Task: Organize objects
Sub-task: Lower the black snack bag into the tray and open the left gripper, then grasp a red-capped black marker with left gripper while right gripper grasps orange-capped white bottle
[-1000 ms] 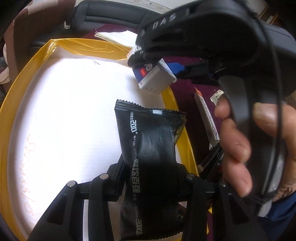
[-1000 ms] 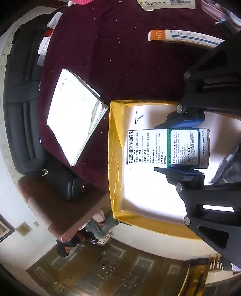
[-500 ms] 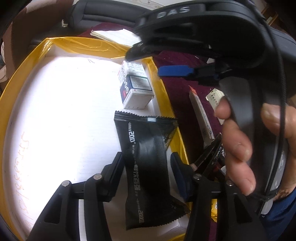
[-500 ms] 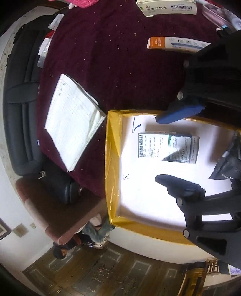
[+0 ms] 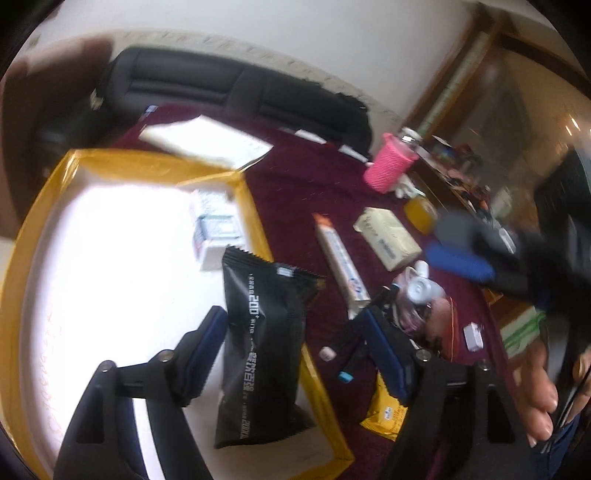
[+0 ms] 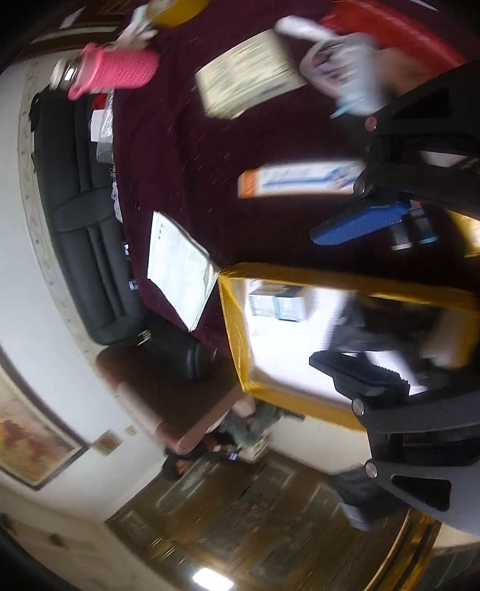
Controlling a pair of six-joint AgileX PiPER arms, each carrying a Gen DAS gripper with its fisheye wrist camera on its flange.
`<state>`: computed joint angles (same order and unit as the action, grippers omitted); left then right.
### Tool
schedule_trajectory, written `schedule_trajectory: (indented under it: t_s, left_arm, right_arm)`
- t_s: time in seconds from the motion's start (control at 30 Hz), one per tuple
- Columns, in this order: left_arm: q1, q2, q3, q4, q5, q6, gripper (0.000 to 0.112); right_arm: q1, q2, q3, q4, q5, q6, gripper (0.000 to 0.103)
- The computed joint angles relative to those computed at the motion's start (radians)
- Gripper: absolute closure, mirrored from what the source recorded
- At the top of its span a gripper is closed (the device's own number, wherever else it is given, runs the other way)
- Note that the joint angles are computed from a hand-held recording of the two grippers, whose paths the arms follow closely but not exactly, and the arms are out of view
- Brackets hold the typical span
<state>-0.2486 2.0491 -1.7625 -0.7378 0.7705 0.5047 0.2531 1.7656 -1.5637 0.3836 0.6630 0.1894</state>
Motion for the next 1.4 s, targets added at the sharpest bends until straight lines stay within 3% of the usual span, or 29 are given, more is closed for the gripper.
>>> schedule_trajectory:
  t_s: [0.13,0.2,0.3,0.4,0.47,0.57,0.63,0.73,0.8,0.87,0.93,1.03,1.1,1.2,1.27,1.33,1.4]
  left_arm:
    - [-0.076,-0.047,0.062,-0.016,-0.050,0.145,0.031]
    - [-0.098,-0.076,0.093,-0.044,-0.056,0.215,0.030]
    - [-0.125,-0.072,0.097,-0.026,-0.074,0.204,0.029]
    - [-0.147,-0.062,0.093,0.181,-0.170,0.001,0.024]
    - [-0.131,-0.028,0.058,0.240,-0.162,-0.106,0.023]
    - [-0.083,0.060,-0.046,0.291,-0.082,-0.269,0.023]
    - [-0.069,0.065,-0.043,0.330,-0.114,-0.343,0.023]
    - [-0.054,-0.027,0.085,0.249,-0.260,-0.275,0.023]
    - [-0.050,-0.081,0.157,0.074,-0.311,-0.083,0.023]
    - [-0.046,-0.107,0.195,-0.111,-0.299,0.117,0.022]
    - [-0.047,-0.110,0.200,-0.230,-0.237,0.254,0.021]
    - [-0.066,-0.093,0.173,-0.200,-0.184,0.251,0.021]
    - [-0.080,-0.081,0.152,-0.130,-0.174,0.200,0.021]
    - [-0.072,-0.060,0.121,-0.129,-0.102,0.204,0.021]
    - [-0.076,-0.053,0.111,-0.125,-0.068,0.214,0.021]
    - [-0.102,-0.025,0.065,-0.056,0.004,0.199,0.021]
    - [-0.144,-0.019,0.052,0.040,0.029,0.175,0.021]
  right_arm:
    - [-0.051,-0.279,0.375,0.078,-0.124,-0.109,0.034]
    - [-0.058,-0.407,0.526,0.013,-0.186,-0.065,0.033]
    - [-0.081,-0.496,0.651,0.002,-0.186,-0.087,0.033]
    - [-0.125,-0.533,0.734,0.157,-0.177,-0.229,0.033]
    - [-0.136,-0.550,0.766,0.194,-0.184,-0.266,0.033]
    - [-0.144,-0.567,0.784,0.222,-0.191,-0.284,0.033]
    - [-0.139,-0.578,0.789,0.210,-0.198,-0.274,0.033]
    - [-0.150,-0.578,0.803,0.224,-0.207,-0.287,0.032]
    - [-0.180,-0.540,0.806,0.326,-0.196,-0.379,0.032]
    - [-0.188,-0.503,0.817,0.369,-0.215,-0.406,0.032]
    - [-0.177,-0.466,0.814,0.366,-0.243,-0.400,0.032]
    - [-0.118,-0.423,0.810,0.311,-0.290,-0.345,0.032]
    - [-0.075,-0.412,0.816,0.356,-0.305,-0.424,0.032]
    - [-0.038,-0.414,0.773,0.502,-0.162,-0.581,0.034]
    - [-0.016,-0.439,0.783,0.411,-0.210,-0.486,0.034]
    - [0.012,-0.473,0.806,0.211,-0.292,-0.318,0.034]
    - [0.018,-0.510,0.810,0.051,-0.286,-0.152,0.034]
